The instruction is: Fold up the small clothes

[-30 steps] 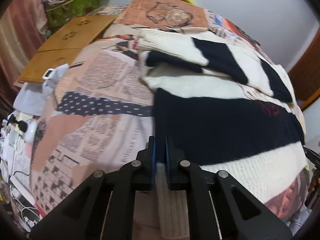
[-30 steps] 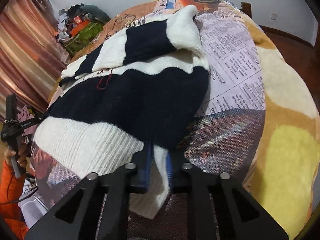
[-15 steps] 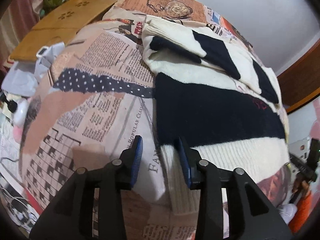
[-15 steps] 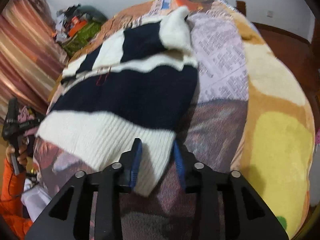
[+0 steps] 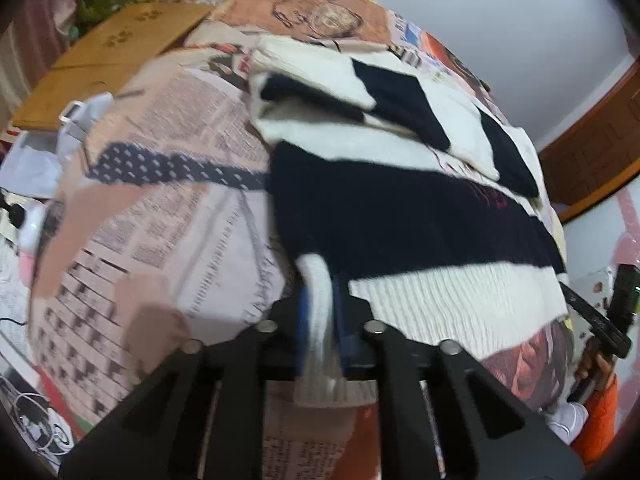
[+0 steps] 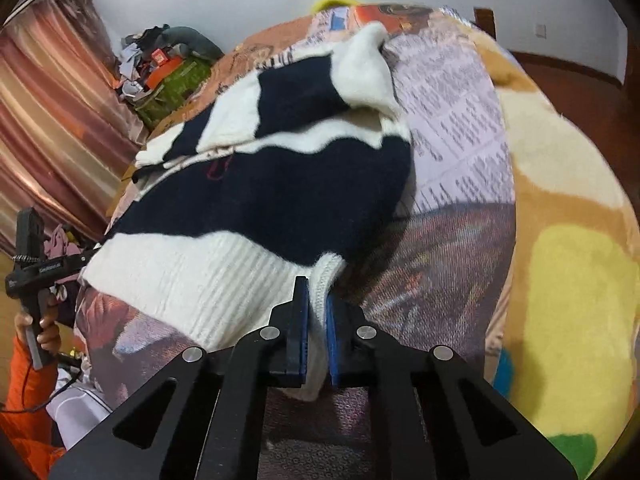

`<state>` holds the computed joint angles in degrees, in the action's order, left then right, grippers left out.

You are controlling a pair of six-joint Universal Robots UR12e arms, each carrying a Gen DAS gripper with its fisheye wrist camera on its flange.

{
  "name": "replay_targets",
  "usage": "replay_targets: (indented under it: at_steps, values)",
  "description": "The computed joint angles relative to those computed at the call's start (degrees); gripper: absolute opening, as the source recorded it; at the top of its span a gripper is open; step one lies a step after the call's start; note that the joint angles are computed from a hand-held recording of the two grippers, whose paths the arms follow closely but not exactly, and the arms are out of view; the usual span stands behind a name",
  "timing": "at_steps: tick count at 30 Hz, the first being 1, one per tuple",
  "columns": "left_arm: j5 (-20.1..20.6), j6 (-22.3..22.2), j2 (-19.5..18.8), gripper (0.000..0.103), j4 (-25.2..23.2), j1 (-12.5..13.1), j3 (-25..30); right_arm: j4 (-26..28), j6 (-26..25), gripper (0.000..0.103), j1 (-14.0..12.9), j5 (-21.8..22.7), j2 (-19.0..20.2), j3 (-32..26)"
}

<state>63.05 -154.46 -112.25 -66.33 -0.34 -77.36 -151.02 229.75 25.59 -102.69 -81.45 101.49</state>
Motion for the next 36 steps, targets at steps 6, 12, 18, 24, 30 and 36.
replay_targets:
  at_steps: [6,12,18,24,30,36]
  values:
    - [-2.51,-2.02,0.37,0.008,6.53,0.33,1.01,-3.39,-2.95,0.006,-0.02,-2.76,-0.39,-1.01]
    - [-5.41,-5.11,-1.41,0.007,10.45,-0.17,5.69,-6.39,-7.93,0.006,-0.89,-5.63,0.14,-3.39]
    - [-3.57,-8.54,-5.60,0.006,13.59,-2.29,12.63,-6.97,-11.84,0.006,-2.48,-8.02,2.03,-6.83]
    - [-0.66,-11.06,-11.17,0.005,12.53,-4.36,21.16,-5.79,-13.78,0.006,-5.10,-7.45,4.12,-9.93]
    - [3.18,-14.50,-17.74,0.000,11.58,-5.80,30.64,-4.15,-14.19,0.006,-7.85,-6.04,6.09,-12.53]
    - [5.74,-16.00,-25.43,0.000,4.67,-6.77,41.85,-0.90,-12.86,0.006,-10.71,-2.51,8.89,-14.86]
